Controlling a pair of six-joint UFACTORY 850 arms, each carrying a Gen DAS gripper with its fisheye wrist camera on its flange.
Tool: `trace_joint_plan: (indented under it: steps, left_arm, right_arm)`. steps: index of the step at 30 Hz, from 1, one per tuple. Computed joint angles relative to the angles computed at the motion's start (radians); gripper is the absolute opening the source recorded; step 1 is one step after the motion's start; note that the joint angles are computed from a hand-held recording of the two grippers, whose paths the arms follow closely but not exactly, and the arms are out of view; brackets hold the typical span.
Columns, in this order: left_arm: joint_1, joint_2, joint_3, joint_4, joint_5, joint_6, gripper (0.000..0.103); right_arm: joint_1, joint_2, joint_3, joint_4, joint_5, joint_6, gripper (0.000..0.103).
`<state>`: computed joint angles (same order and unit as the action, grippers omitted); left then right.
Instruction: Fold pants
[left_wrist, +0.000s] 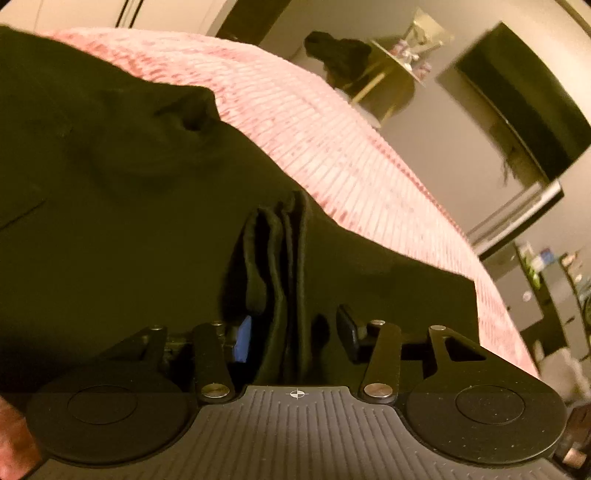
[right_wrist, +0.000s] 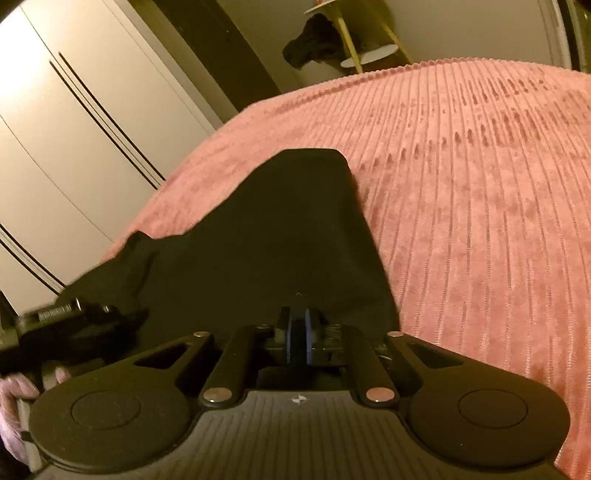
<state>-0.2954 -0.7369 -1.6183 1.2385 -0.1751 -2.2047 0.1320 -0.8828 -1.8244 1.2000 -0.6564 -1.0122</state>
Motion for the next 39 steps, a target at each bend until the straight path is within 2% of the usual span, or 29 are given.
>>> trace_joint_plan:
  steps: [1, 2, 5, 8, 10, 12, 15, 23, 30, 36, 37, 39]
  left_arm:
    - [0.002, -0.005, -0.002, 0.001, 0.001, -0.003, 0.046]
    - [0.001, -0.006, -0.004, -0.033, -0.010, 0.036, 0.037]
    - [-0.003, -0.003, 0.003, -0.020, -0.018, 0.045, 0.029]
    - [-0.004, 0.000, 0.009, 0.067, -0.015, -0.028, 0.022]
    - [-0.009, -0.004, -0.003, 0.088, -0.030, -0.021, 0.021]
    - [-0.014, 0.006, 0.009, 0.188, -0.039, -0.105, 0.021]
    - [-0.016, 0.023, 0.030, 0.312, -0.048, -0.223, 0.021]
    - [-0.010, 0.029, 0.038, 0.283, -0.041, -0.223, 0.021]
    - [-0.010, 0.035, 0.045, 0.325, -0.053, -0.275, 0.021]
    - [-0.019, 0.069, 0.095, 0.462, -0.138, -0.459, 0.021]
    - [-0.022, 0.074, 0.103, 0.461, -0.158, -0.473, 0.021]
    - [-0.034, 0.077, 0.100, 0.376, -0.225, -0.398, 0.025]
  right_arm:
    - [0.008, 0.004, 0.003, -0.024, 0.021, -0.002, 0.004]
    - [0.015, 0.009, 0.006, -0.048, 0.044, -0.007, 0.004]
    - [0.040, 0.034, 0.043, -0.082, 0.124, -0.062, 0.004]
    - [0.049, 0.052, 0.064, -0.076, 0.157, -0.070, 0.006]
    - [0.046, 0.068, 0.082, -0.046, 0.157, -0.074, 0.009]
    - [0.040, 0.084, 0.103, 0.000, 0.156, -0.090, 0.014]
    - [0.044, 0.103, 0.128, 0.050, 0.181, -0.132, 0.014]
    - [0.068, 0.124, 0.157, 0.012, 0.240, -0.122, 0.014]
    - [0.066, 0.122, 0.159, 0.054, 0.230, -0.161, 0.014]
    - [0.057, 0.130, 0.174, 0.167, 0.203, -0.262, 0.014]
    - [0.053, 0.131, 0.175, 0.189, 0.190, -0.277, 0.014]
    - [0.048, 0.133, 0.177, 0.228, 0.175, -0.301, 0.014]
